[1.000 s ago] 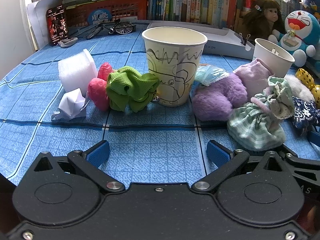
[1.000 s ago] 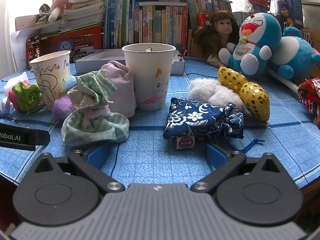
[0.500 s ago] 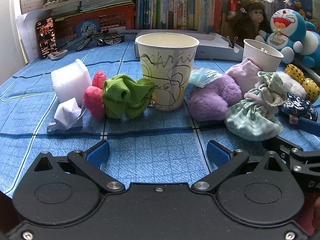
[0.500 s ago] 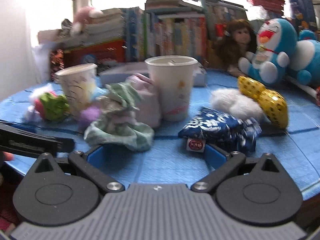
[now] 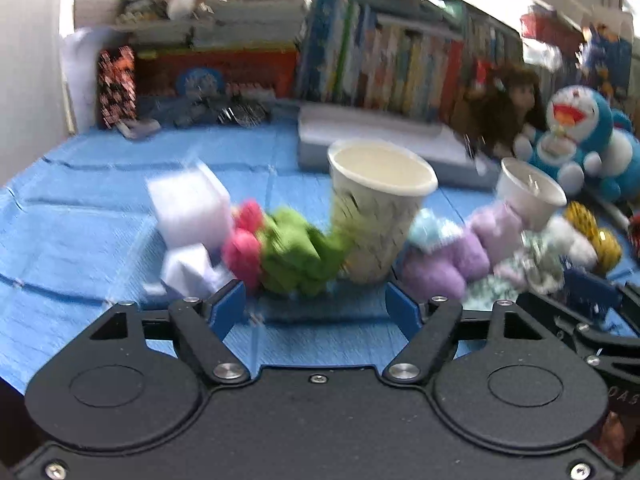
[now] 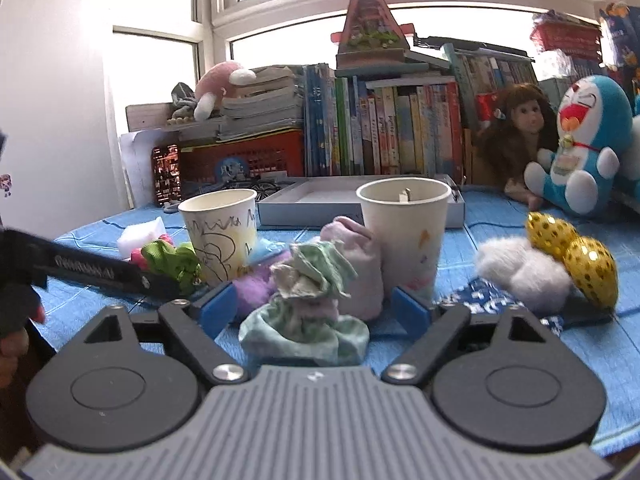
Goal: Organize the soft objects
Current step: 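Grasp the green scrunchie with the left tool while the right tool grasps the checked cloth bundle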
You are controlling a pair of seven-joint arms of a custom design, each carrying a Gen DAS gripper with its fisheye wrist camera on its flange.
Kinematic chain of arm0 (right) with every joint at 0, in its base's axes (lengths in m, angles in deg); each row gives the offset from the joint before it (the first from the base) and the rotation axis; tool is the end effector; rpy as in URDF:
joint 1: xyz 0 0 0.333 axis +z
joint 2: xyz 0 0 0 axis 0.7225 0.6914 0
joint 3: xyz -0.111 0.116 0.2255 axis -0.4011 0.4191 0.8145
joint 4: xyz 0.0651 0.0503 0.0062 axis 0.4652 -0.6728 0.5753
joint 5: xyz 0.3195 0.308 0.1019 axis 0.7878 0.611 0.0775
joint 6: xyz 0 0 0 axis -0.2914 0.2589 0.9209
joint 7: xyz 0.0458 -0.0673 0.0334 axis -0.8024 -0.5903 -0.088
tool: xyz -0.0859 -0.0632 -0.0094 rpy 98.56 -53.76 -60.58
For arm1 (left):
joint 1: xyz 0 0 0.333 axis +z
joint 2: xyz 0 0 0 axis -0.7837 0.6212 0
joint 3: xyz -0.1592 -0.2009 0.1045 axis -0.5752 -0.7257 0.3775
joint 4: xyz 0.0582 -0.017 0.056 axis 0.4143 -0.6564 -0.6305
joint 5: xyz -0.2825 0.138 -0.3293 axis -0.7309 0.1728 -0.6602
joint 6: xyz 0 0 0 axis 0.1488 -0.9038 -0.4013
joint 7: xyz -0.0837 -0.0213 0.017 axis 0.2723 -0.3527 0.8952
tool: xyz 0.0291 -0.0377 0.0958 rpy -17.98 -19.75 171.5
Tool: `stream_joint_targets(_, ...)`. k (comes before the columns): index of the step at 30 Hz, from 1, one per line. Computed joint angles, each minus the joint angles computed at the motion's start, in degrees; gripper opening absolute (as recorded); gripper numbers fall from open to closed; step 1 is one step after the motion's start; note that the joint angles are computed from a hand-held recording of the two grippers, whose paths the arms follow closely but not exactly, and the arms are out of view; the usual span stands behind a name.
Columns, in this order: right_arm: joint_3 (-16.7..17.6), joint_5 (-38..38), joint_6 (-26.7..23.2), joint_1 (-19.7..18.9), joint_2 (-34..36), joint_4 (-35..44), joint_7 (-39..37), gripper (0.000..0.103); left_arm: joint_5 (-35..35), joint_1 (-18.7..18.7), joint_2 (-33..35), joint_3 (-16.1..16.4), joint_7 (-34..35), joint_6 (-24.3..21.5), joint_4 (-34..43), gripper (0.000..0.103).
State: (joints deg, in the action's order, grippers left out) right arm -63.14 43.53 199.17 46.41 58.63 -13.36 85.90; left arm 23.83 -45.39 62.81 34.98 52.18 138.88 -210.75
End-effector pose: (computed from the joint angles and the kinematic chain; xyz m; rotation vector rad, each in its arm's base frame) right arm 0.6588 0.2733 0.4118 -1.6354 1.0502 -0.6185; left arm 0.6168 -0.0718 0.4581 -1.8323 1.4107 -0.8651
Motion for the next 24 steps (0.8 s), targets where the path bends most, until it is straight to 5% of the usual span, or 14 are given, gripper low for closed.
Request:
stream_joint_targets(4, -3.08, 3.74, -1.77, 4.12, 1.15, 2.15, -3.59, 0.08, 12.46, 1.42, 1.63, -0.34, -9.64, -1.96, 3.6, 0.079)
stream_joint_targets(9, -9.44, 11.5, -4.21, 11.66, 2.4, 4.1, -9.99, 0.079, 12.65, -0.69, 5.79, 2.13, -7.92, -2.72, 7.69, 0.081)
stream_joint_targets(12, -10.4, 14.31, -5.63, 13.36, 2.94, 4.69, -12.38, 0.078, 12.79, -1.99, 7.67, 3.52, -7.2, -2.07, 9.1, 0.081)
stream_joint_targets(16, -6.09, 15.83, -8.52, 10.27, 3.28, 5.11, -15.33, 0.05, 12.04, -3.59, 9.18, 5.02, -6.05, -1.26, 10.01, 0.068)
stream_joint_targets(18, -4.54, 16.9, -8.69, 9.11, 3.0, 4.6, -16.81, 0.046, 16.34, -4.52, 8.95, 5.7, -9.11, -2.07, 10.22, 0.048)
stream_joint_targets(24, -0.18, 20.37, -8.28, 5.12, 1.07, 1.81, -20.73, 0.042, 17.71, -3.96, 4.58, 4.78, -10.03, -0.21, 6.31, 0.032)
